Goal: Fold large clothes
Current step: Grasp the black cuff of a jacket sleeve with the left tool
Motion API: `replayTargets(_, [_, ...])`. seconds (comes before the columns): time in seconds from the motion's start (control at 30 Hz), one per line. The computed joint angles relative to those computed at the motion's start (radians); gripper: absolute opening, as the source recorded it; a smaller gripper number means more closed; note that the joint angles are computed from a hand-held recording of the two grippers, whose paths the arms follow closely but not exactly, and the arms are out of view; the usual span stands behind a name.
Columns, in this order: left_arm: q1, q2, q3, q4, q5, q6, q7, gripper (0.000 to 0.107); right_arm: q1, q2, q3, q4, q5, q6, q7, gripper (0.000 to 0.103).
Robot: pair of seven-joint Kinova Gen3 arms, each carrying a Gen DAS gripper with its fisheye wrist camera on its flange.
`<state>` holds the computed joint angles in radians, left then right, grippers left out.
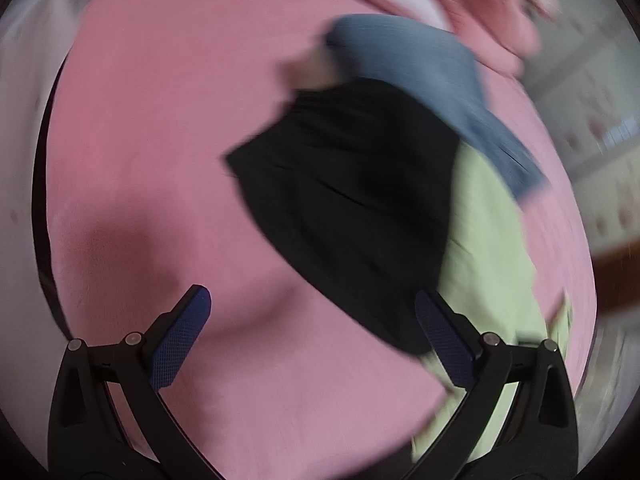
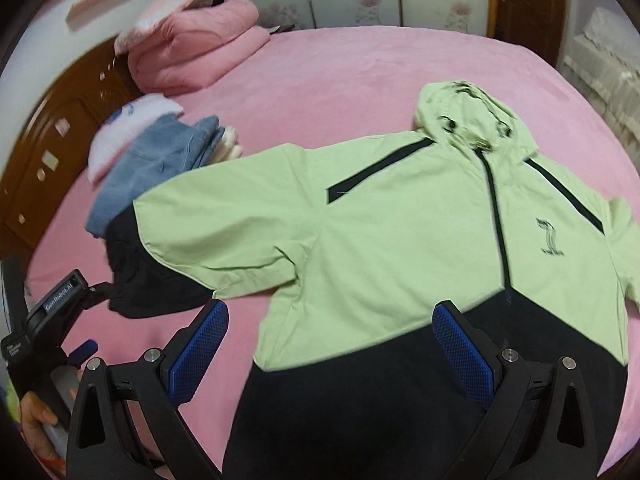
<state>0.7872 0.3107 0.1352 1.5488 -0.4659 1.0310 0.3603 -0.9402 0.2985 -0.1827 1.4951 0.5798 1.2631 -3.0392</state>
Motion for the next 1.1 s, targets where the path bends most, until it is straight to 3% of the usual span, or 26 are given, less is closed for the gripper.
replayTargets(0.2, [-0.097, -0.014, -0.071, 0.224, 0.023, -0.232, 0.068, 0.099, -0.025, 0.166, 0.038, -0.135, 0.02, 0.013, 0.122, 0.103])
replayTargets(0.33, [-0.057, 0.0, -0.14, 0.273, -0.091, -0.259, 0.149, 0.093, -0.05, 0.269, 0.079, -0.233, -0.012, 0.029, 0.146, 0.103])
replayTargets(0.4, [-0.064, 0.019, -0.136, 0.271, -0.14, -0.234, 0.171, 0.081, -0.04, 0.294, 0.093, -0.27, -0.056, 0.013, 0.149, 0.103])
replayTargets(0.5, [-0.068, 0.043, -0.155, 0.269, -0.165, -0.241, 0.166, 0.051, -0.018, 0.3, 0.107, -0.28, -0.12, -0.035, 0.136, 0.103])
replayTargets(0.53, [-0.074, 0.051, -0.154, 0.266, -0.179, -0.242, 0.167, 0.033, -0.012, 0.302, 0.111, -0.279, -0.137, -0.049, 0.131, 0.103])
replayTargets(0.63, [-0.056, 0.087, -0.146, 0.201, -0.208, -0.154, 0.149, 0.007, 0.003, 0.297, 0.122, -0.258, -0.166, -0.092, 0.121, 0.103])
replayTargets(0.77, [0.032, 0.08, -0.167, 0.182, -0.36, -0.085, 0.199, 0.006, 0.016, 0.276, 0.134, -0.206, -0.161, -0.124, 0.129, 0.103])
replayTargets(0.93, [0.088, 0.038, -0.083, 0.148, -0.471, 0.046, 0.253, 0.006, 0.055, 0.179, 0.134, -0.047, -0.144, -0.221, 0.109, 0.103])
replayTargets(1.1, [0.23, 0.058, -0.046, -0.023, -0.541, 0.236, 0.191, 0.005, 0.116, 0.033, 0.105, 0.156, -0.113, -0.303, 0.08, 0.103])
